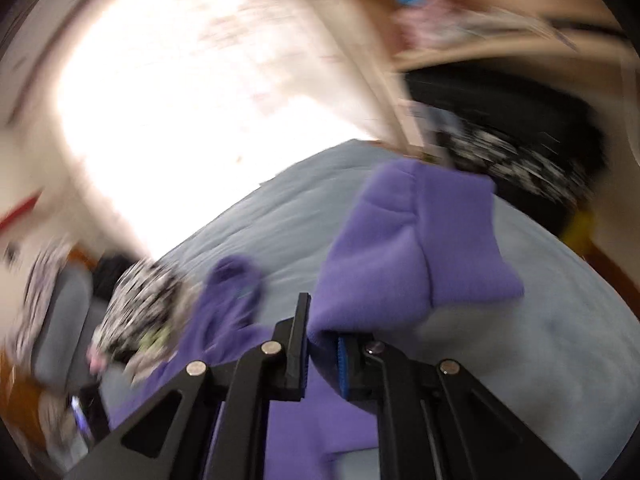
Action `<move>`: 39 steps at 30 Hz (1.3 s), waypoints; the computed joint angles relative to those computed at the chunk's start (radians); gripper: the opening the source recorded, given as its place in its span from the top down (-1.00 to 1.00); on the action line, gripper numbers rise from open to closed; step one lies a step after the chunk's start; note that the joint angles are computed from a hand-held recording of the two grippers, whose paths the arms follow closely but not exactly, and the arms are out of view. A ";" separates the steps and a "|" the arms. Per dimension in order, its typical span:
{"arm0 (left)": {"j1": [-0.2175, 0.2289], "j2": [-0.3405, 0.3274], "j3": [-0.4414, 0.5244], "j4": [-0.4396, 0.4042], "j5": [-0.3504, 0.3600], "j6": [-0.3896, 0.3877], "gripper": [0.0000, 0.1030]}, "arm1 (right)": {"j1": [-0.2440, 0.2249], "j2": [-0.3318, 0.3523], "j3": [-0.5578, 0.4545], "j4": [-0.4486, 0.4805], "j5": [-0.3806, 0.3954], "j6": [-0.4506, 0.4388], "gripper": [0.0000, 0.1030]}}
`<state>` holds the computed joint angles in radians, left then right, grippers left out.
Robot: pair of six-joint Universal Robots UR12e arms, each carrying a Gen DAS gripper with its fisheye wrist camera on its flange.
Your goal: Fold large clothes
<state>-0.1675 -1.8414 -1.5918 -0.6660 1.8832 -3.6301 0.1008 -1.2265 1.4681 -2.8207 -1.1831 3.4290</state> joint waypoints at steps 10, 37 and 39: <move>0.091 0.133 -0.194 0.083 -0.001 -0.030 -0.24 | 0.184 0.063 -0.062 0.239 -0.034 -0.218 0.79; 0.149 0.175 -0.279 0.113 -0.276 -0.031 -0.17 | 0.224 -0.033 0.096 0.472 -0.021 -0.164 0.05; 0.161 0.173 -0.288 0.125 -0.336 -0.047 -0.18 | 0.217 -0.047 0.114 0.468 -0.028 -0.153 0.05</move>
